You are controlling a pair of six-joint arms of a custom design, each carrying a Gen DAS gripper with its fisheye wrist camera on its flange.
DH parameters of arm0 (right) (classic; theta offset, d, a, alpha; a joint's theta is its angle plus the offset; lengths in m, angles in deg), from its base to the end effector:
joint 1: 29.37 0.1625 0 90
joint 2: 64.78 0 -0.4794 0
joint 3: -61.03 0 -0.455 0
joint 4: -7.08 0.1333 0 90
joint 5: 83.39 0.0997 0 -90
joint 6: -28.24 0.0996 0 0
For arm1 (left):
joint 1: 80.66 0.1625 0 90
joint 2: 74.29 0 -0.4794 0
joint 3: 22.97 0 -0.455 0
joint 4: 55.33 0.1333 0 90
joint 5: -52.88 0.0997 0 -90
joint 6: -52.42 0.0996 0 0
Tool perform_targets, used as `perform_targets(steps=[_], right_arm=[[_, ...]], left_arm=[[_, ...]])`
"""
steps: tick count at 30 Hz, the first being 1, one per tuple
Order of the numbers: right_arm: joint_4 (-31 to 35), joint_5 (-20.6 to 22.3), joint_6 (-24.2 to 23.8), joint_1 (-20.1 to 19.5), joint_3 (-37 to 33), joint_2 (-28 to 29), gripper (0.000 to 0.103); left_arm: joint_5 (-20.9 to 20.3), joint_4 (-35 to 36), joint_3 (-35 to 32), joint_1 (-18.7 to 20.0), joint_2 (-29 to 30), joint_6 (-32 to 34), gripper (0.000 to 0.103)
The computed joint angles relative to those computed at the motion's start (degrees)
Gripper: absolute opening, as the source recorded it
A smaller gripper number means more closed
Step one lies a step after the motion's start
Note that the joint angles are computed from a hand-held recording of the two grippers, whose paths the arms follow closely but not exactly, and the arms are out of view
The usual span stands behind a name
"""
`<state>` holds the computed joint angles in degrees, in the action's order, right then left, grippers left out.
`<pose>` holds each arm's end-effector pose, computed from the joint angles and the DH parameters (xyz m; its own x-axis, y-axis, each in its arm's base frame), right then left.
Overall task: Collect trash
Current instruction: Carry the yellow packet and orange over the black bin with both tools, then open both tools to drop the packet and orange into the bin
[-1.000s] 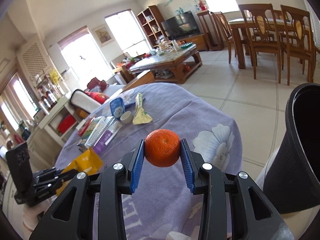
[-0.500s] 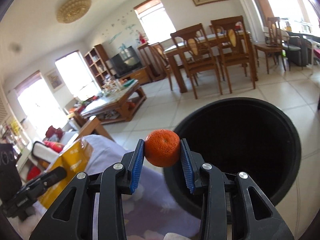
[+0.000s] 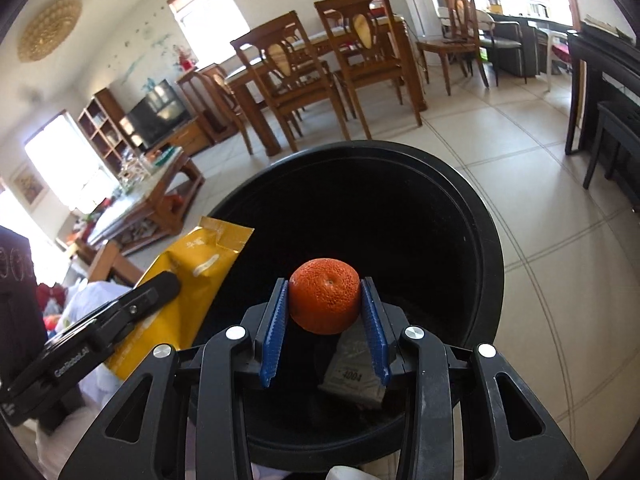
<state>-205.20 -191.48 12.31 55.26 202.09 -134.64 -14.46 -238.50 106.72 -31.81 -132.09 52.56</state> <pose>0.0600 -0.4556 0.2000 -0.9045 0.1452 0.4011 -0.1970 0.6919 -0.6946 -0.2150 -0.5069 0.0862 -0.7854 0.5037 -0.3599 0.6151 0.7004 -0.3620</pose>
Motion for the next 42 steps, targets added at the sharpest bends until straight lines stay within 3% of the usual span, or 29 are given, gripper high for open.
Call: perform_targets(steps=[4, 9, 16, 18, 19, 21, 22, 29, 34, 38, 42], right_arm=[[0.07, -0.37, -0.27, -0.22, -0.51, 1.17, 0.037], [-1.35, -4.59, -0.78, 1.54, -1.60, 3.84, 0.037], [-1.55, -5.50, -1.13, 1.79, -2.60, 5.05, 0.038], [-1.65, -5.24, -0.80, 1.83, -2.55, 5.00, 0.042], [-1.57, -5.10, -0.70, 1.87, -2.78, 5.03, 0.046], [-2.00, -5.31, -0.67, 2.03, -2.76, 5.23, 0.068], [-2.35, -5.00, -0.55, 2.03, -2.70, 5.28, 0.070], [-9.57, -2.52, -2.81, 1.81, -0.91, 6.14, 0.071], [-21.33, 4.06, -7.72, 2.18, 1.49, 8.52, 0.081], [-33.49, 8.81, -12.49, 3.84, 3.45, 13.31, 0.087], [-33.88, 9.07, -16.25, 7.45, 2.99, 15.87, 0.087]], left_arm=[[0.55, 2.23, -0.77, 0.25, 1.12, -0.09, 0.016], [1.97, 4.63, -2.09, 0.28, 2.71, -0.62, 0.016], [4.39, 7.01, -3.34, -0.11, 3.80, -1.81, 0.018], [5.25, 7.56, -3.48, -0.44, 3.85, -2.52, 0.021], [5.80, 7.66, -3.43, -0.64, 3.77, -2.85, 0.029], [6.45, 6.67, -3.32, -1.10, 3.79, -2.87, 0.054], [7.25, 5.49, -3.03, -1.49, 3.78, -2.57, 0.067], [9.85, 3.33, -1.71, -3.05, 2.22, -2.90, 0.083], [13.87, -4.00, 3.79, -5.28, -2.72, -4.13, 0.098], [20.71, -6.74, 10.28, -8.22, -10.35, -5.53, 0.098], [27.42, -2.51, 18.14, -11.20, -24.27, -8.70, 0.098]])
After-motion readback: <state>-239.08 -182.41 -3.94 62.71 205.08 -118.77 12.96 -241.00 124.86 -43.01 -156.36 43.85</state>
